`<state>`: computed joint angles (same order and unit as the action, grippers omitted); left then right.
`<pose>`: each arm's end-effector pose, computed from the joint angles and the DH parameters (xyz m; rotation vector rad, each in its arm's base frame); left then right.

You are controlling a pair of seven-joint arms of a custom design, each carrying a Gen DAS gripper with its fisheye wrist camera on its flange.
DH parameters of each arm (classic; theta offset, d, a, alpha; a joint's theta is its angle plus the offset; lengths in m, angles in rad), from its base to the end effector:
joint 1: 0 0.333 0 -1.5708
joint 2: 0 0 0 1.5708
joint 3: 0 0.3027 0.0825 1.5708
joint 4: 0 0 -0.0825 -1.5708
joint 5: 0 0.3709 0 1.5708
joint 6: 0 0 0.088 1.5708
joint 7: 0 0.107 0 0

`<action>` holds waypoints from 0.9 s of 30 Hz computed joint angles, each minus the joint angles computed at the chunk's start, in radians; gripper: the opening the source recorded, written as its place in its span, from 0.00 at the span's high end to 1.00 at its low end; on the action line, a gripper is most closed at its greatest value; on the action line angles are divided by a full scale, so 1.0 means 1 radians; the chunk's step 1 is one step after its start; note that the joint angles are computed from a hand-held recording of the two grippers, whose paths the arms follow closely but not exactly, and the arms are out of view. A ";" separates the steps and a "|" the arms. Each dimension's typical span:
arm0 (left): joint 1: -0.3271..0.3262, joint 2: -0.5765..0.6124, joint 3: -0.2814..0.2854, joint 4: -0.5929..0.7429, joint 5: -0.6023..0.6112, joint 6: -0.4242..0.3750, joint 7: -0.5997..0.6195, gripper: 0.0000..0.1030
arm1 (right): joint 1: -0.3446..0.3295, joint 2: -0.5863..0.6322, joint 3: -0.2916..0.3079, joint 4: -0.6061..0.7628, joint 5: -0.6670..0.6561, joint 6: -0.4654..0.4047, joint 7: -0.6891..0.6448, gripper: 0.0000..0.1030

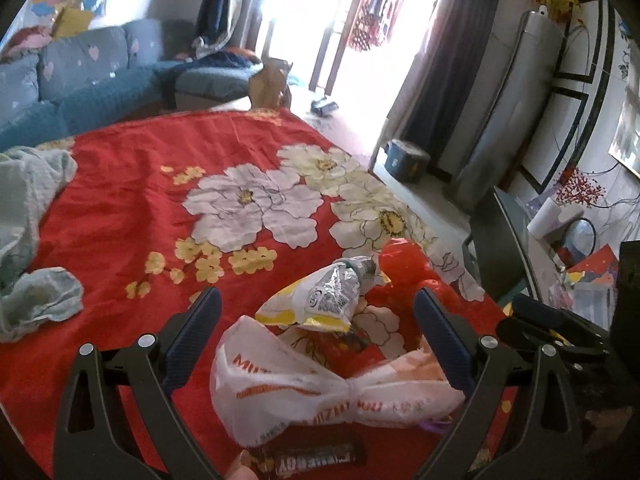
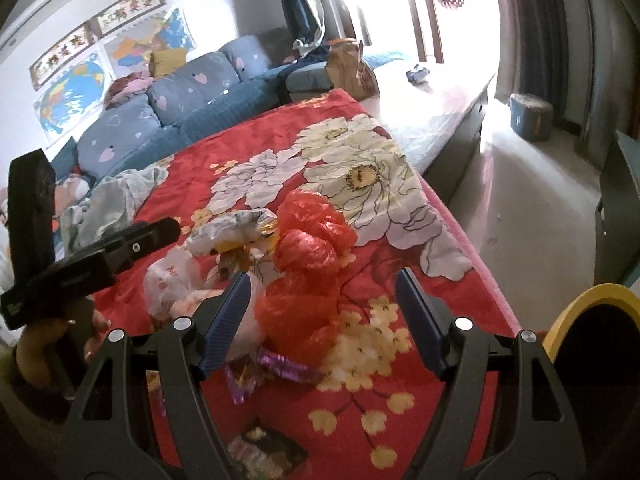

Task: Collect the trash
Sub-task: 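Move both open tools back toward the red bags and wrappers on the bedspread, then grasp the red plastic bag with the right tool while the left tool grasps the white-yellow chip bag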

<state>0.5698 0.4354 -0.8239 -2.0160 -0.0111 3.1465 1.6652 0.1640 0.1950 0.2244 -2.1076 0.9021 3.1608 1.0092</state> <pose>0.6264 -0.1095 0.3924 -1.6951 1.9704 -1.1216 0.5708 0.1515 0.3984 -1.6544 1.6260 -0.4044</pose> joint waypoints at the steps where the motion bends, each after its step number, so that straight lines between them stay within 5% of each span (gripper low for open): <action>1: -0.008 0.015 0.007 0.021 0.002 -0.025 0.000 0.09 | 0.016 0.012 -0.022 0.013 -0.030 -0.010 0.031 0.35; 10: -0.077 0.126 0.053 0.178 -0.077 -0.195 0.104 0.09 | -0.014 0.116 -0.029 0.143 -0.097 -0.150 0.121 0.42; 16: -0.133 0.179 0.107 0.272 -0.141 -0.296 0.151 0.10 | -0.028 0.155 -0.020 0.188 -0.081 -0.221 0.117 0.59; 27: -0.194 0.186 0.162 0.309 -0.292 -0.321 0.252 0.37 | -0.033 0.147 -0.012 0.182 0.017 -0.222 0.032 0.73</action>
<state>0.3756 0.6217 -0.6620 -1.7068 -0.3030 2.8259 1.9170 0.1310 0.3422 0.2126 -1.9252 0.9195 2.9386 1.0407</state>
